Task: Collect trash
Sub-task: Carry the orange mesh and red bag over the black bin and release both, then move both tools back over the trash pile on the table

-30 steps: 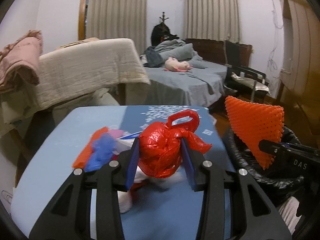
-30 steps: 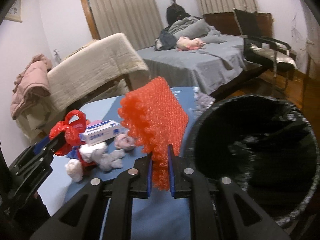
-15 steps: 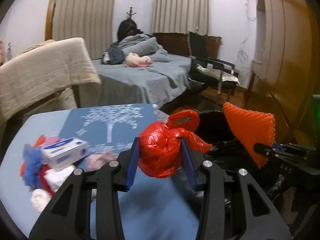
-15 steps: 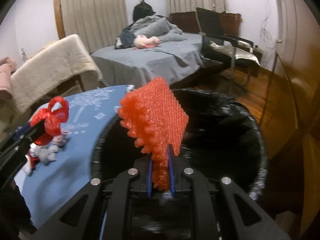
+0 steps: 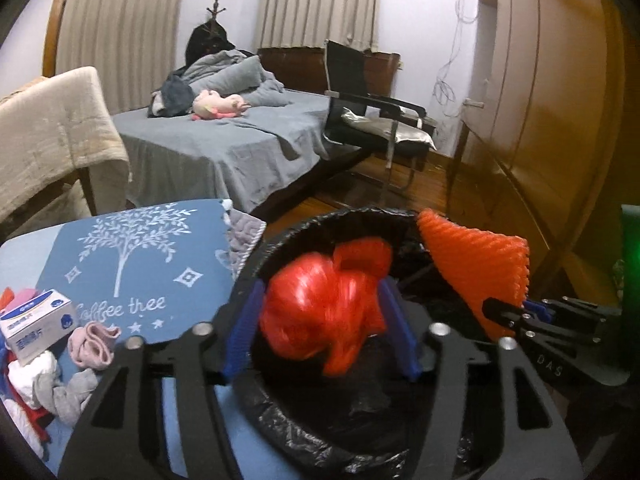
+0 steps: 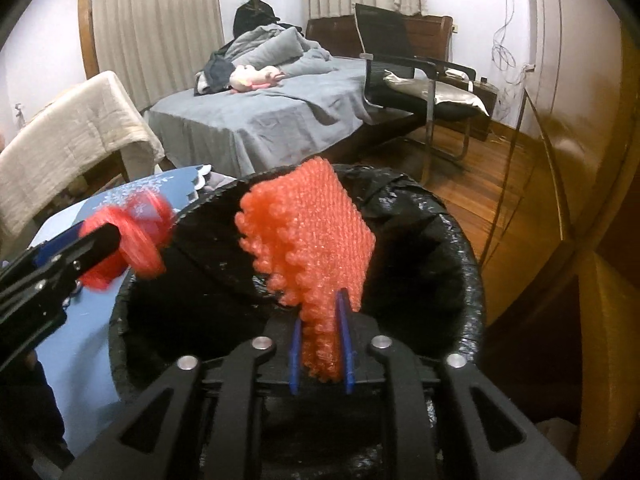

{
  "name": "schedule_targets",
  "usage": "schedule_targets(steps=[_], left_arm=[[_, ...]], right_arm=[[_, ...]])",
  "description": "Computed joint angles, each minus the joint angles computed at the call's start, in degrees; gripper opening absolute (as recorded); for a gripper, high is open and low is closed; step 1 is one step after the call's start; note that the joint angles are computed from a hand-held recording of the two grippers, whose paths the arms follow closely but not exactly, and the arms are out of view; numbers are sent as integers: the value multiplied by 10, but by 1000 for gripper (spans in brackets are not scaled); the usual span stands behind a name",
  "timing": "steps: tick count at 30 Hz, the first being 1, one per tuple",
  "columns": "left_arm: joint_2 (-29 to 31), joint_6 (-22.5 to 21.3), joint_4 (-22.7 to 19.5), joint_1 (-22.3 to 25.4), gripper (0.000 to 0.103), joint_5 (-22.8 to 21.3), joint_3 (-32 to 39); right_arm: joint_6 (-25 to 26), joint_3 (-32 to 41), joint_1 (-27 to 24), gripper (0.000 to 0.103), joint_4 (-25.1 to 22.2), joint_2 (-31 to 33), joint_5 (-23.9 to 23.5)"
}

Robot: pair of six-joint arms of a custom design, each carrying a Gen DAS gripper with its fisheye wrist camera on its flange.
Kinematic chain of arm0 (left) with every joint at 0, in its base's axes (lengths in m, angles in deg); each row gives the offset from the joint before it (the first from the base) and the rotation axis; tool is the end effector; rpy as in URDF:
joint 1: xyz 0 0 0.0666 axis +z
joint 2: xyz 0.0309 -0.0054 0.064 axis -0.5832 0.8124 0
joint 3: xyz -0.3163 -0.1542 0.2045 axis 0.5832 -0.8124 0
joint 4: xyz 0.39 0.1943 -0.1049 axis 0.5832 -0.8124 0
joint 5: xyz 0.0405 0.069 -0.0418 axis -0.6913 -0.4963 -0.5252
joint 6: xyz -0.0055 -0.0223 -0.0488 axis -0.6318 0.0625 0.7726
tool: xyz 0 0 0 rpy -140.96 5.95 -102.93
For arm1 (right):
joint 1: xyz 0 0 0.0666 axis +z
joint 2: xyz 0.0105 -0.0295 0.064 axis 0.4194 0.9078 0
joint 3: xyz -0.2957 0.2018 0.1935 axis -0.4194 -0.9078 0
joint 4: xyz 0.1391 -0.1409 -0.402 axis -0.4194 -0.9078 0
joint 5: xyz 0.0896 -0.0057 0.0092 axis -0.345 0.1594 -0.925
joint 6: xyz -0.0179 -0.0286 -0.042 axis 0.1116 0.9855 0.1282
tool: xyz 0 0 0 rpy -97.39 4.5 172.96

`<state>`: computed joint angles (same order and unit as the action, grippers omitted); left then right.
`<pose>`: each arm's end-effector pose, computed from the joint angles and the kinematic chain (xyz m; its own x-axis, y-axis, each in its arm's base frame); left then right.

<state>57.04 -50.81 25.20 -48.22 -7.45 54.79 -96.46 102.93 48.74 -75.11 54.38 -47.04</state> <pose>0.5037 -0.1233 0.3485 -0.5293 0.1926 -0.8263 0.4866 0.8667 -0.1096 0.4332 0.1766 0.3227 -0.6553 0.2439 -0.7149 0.2515 0.9629 0.0980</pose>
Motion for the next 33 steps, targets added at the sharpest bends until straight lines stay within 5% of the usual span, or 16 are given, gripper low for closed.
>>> schedule_targets(steps=[4, 8, 11, 33], left_arm=[[-6, -5, 2, 10, 71, 4, -3], [-26, -10, 7, 34, 82, -8, -17], [-42, -18, 11, 58, 86, -17, -27], [-89, -32, -6, 264, 89, -64, -72]], right_arm=[[-2, -1, 1, 45, 2, -3, 7], [-4, -2, 12, 83, 14, -8, 25], [-4, 4, 25, 95, 26, -7, 39], [25, 120, 152, 97, 84, 121, 23]])
